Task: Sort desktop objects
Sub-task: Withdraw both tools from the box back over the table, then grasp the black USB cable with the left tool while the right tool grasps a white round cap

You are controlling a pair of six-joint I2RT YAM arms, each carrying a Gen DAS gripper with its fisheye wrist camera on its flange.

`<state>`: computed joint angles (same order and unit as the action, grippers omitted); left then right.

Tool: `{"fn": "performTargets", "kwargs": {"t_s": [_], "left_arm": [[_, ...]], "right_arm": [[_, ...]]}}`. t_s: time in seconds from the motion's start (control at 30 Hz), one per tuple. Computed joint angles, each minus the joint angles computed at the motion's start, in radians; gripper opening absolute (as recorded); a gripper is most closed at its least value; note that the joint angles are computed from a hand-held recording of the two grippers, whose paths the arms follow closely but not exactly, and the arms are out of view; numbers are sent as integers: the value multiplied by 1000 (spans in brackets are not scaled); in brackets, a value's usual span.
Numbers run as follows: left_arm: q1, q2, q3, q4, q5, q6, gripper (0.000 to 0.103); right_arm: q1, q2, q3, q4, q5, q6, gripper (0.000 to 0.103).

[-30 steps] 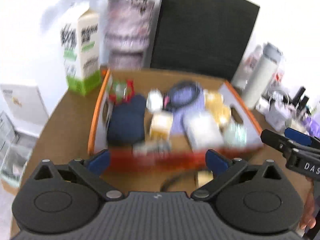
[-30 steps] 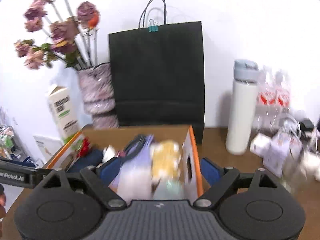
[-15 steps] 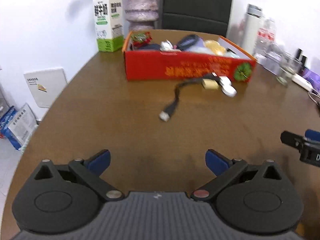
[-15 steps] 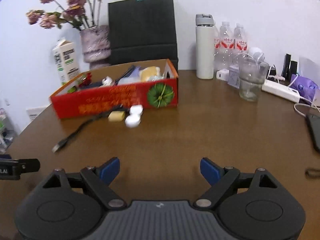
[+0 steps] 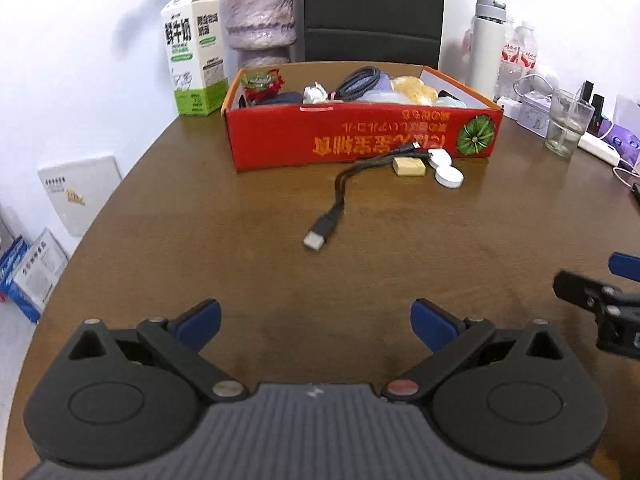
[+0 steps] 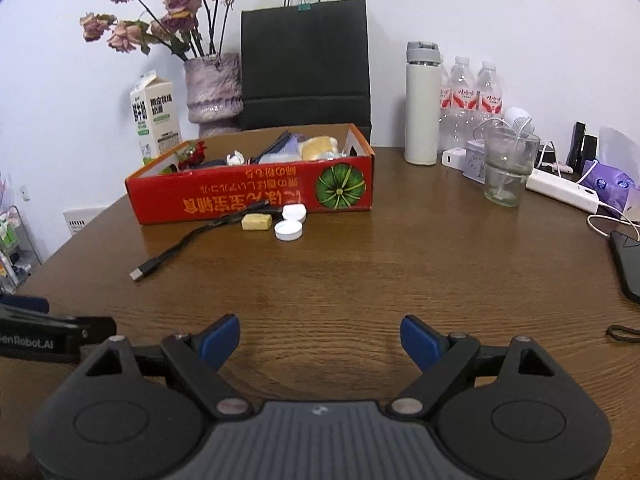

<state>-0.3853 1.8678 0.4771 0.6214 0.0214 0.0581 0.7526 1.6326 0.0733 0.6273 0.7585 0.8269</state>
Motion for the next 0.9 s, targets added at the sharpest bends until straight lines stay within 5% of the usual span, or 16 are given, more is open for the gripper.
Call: {"fn": "performTargets", "kwargs": {"t_s": [0.23,0.57,0.77,0.83,0.9], "left_arm": [[41,124,260,-83,143,76,103],[-42,416,706,-282,66,163,97],[-27,459,720,-253,88,67,54],[-30,441,677,-215,99,82,12],[-42,420,643,-202,65,81,8]], "right_arm": [[-140,114,22,166,-96,-134,87],[-330,207,99,263,-231,-312,85],[-445,267,199,281,-350,-428,79],[-482,307,258,281,-407,-451,78],[-500,342,320,260,-446,-472,76]]}}
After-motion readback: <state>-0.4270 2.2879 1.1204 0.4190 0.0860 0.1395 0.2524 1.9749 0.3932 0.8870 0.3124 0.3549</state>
